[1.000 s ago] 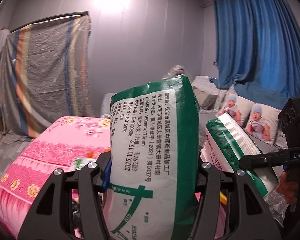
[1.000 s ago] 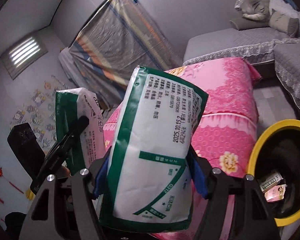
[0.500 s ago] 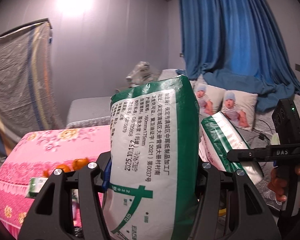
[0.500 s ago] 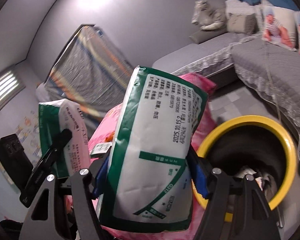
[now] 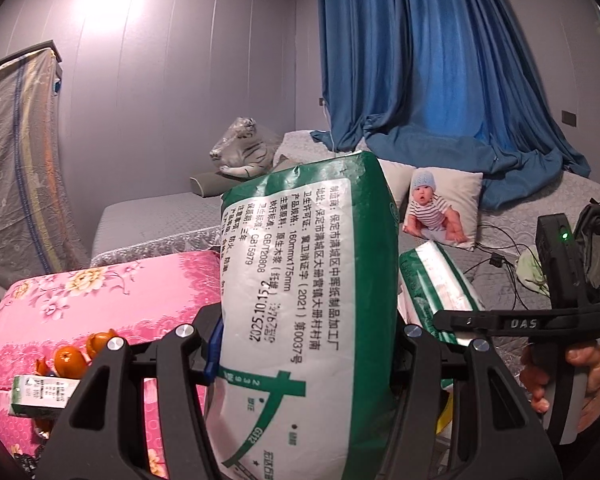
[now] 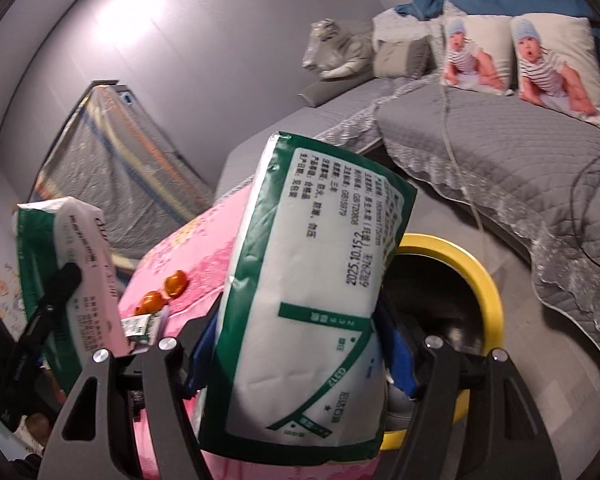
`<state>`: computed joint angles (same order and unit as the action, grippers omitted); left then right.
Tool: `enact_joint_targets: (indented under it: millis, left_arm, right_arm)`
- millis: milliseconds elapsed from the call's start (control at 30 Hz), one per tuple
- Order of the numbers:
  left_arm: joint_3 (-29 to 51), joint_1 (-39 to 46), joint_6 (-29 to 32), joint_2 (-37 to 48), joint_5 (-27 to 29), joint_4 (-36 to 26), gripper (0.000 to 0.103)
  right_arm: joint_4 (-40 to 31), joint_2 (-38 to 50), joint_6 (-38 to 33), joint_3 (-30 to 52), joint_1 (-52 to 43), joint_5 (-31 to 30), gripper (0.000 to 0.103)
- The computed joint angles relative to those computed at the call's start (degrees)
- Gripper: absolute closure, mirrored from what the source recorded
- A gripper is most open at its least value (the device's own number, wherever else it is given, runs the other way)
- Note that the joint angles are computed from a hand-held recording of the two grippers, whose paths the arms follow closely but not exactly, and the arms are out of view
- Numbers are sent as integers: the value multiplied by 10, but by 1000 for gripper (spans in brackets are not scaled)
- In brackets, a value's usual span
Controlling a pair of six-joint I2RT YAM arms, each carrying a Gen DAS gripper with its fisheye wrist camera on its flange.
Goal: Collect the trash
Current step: 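Carry both tissue packs over the yellow bin and open both tools to drop them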
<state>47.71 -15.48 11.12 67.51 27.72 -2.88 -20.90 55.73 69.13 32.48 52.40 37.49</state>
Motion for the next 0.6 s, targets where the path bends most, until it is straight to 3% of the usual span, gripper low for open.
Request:
enact_joint_targets:
  millis: [600]
  left_arm:
    - [31,-69,10,132,-57,38,50]
  right_arm:
    - [52,35,13,-65,-89,-74,37]
